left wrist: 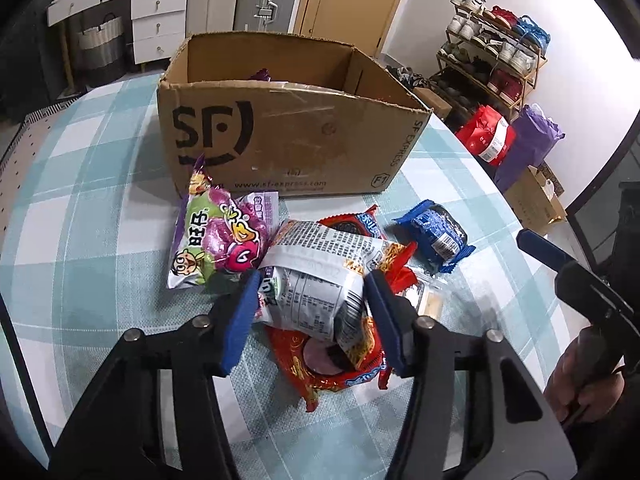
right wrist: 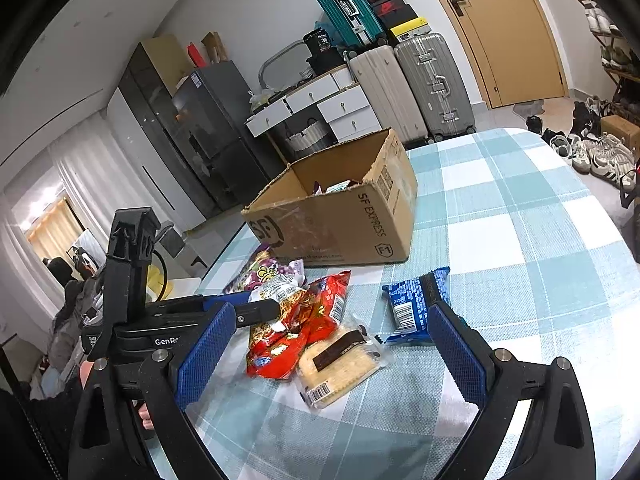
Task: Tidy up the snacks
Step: 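Grasp the white noodle bag with the left gripper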
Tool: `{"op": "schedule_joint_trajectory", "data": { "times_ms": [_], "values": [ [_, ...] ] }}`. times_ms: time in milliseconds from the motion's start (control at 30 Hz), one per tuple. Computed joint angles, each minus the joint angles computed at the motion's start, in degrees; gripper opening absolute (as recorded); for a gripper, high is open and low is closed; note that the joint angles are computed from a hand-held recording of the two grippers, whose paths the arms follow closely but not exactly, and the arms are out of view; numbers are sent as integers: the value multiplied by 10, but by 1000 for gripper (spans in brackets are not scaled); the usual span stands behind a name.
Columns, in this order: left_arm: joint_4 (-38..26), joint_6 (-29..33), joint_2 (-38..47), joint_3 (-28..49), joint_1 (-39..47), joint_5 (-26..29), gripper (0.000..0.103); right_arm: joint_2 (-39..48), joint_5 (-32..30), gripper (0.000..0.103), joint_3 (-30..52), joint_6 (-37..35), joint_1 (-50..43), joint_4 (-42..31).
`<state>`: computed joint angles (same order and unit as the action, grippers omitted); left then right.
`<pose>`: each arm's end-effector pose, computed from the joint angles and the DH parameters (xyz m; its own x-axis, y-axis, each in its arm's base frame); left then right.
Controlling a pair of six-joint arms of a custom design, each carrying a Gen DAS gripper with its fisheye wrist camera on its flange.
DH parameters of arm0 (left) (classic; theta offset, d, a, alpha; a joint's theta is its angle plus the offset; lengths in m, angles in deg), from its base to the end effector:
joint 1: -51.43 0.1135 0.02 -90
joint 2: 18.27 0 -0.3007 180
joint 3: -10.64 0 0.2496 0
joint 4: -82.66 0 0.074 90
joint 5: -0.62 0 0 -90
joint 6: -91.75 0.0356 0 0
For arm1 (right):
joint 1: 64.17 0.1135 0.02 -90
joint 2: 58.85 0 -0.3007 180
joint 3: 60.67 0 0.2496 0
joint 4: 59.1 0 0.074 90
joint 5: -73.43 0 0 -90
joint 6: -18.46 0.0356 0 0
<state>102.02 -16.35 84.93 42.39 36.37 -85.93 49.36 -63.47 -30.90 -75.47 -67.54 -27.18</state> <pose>0.2267 -0.0632 0.0832 -0.8158 -0.1016 -0.5693 0.0438 0.9708 -0.2360 0.2328 0.0123 0.0833 -0.6910 -0.0062 -0.7228 -0.5100 0.7129 0.4814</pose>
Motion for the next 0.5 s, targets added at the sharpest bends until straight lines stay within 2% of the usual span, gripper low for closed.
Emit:
{"op": "schedule_joint_trajectory", "data": {
  "times_ms": [500],
  "values": [
    [14,-17,-31,-46,27,43,42,2,1,98,-4,16,-4,13]
  ]
}}
